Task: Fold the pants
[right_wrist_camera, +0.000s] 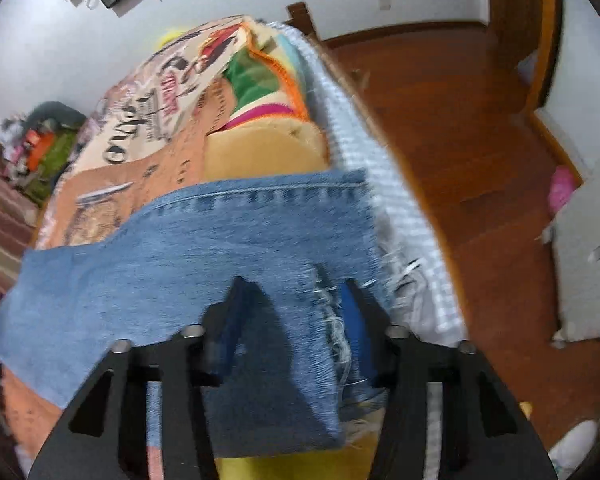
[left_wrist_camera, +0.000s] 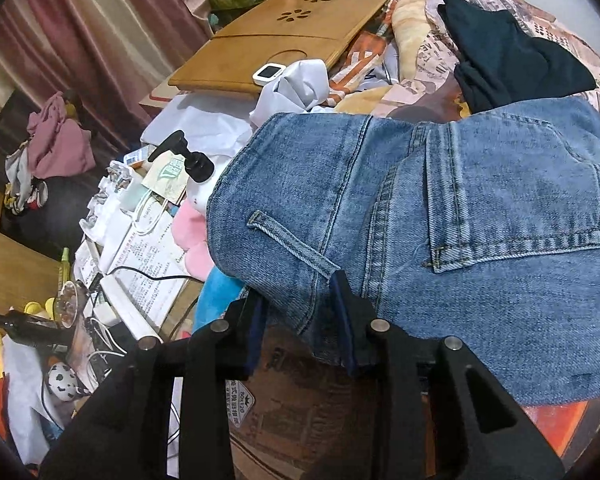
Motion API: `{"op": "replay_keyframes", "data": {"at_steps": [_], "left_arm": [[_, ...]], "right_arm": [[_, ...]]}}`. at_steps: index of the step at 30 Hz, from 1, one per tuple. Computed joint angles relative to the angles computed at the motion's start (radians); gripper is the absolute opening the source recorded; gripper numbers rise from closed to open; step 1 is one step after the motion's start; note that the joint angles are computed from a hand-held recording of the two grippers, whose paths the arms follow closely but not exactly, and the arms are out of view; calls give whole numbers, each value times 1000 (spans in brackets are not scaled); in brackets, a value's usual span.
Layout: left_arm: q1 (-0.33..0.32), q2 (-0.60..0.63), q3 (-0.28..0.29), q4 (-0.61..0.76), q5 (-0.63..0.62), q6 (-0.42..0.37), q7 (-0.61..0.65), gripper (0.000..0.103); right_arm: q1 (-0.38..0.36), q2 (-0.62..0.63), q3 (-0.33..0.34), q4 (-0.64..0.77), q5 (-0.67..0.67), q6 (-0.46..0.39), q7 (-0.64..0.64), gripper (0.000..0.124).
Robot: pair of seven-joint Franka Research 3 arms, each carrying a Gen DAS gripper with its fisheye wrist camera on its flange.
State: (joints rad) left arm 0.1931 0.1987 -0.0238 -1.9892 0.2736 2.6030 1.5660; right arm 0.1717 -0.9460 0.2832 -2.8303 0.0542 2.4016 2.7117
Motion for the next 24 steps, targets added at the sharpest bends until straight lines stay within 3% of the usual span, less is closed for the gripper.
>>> {"op": "replay_keyframes", "data": {"at_steps": [1, 4, 5, 6, 11, 15, 20, 22, 24], "left_arm": [[-3, -1, 2, -2, 11, 3, -9, 30], [-7, -3, 3, -6, 25, 8, -22, 26], [-6, -4, 2, -8, 21, 11, -20, 25], [-5, -5, 1, -10, 18, 13, -20, 24], [-13, -35, 14, -47, 64, 84, -96, 14], [-15, -71, 9, -68, 89, 143, -105, 12], [21, -136, -26, -68, -189, 156, 151, 12], [28, -127, -23, -46, -281, 106, 234, 12], [41, -87, -20, -2, -364, 2, 300, 13]], "right_arm": [[13, -4, -8, -12, 15, 28, 0, 28], [8, 22, 8, 16, -3, 8, -12, 23], [3, 28, 17, 29, -14, -11, -11, 14], [-8, 38, 30, 46, -32, -39, -8, 7], [-66, 58, 130, 179, -222, -241, 7, 2], [-83, 88, 138, 284, -351, -341, -36, 2], [-83, 159, 88, 382, -436, -457, -142, 1], [-101, 192, 89, 389, -457, -513, -130, 1], [-82, 185, 45, 346, -417, -501, -103, 1]]}}
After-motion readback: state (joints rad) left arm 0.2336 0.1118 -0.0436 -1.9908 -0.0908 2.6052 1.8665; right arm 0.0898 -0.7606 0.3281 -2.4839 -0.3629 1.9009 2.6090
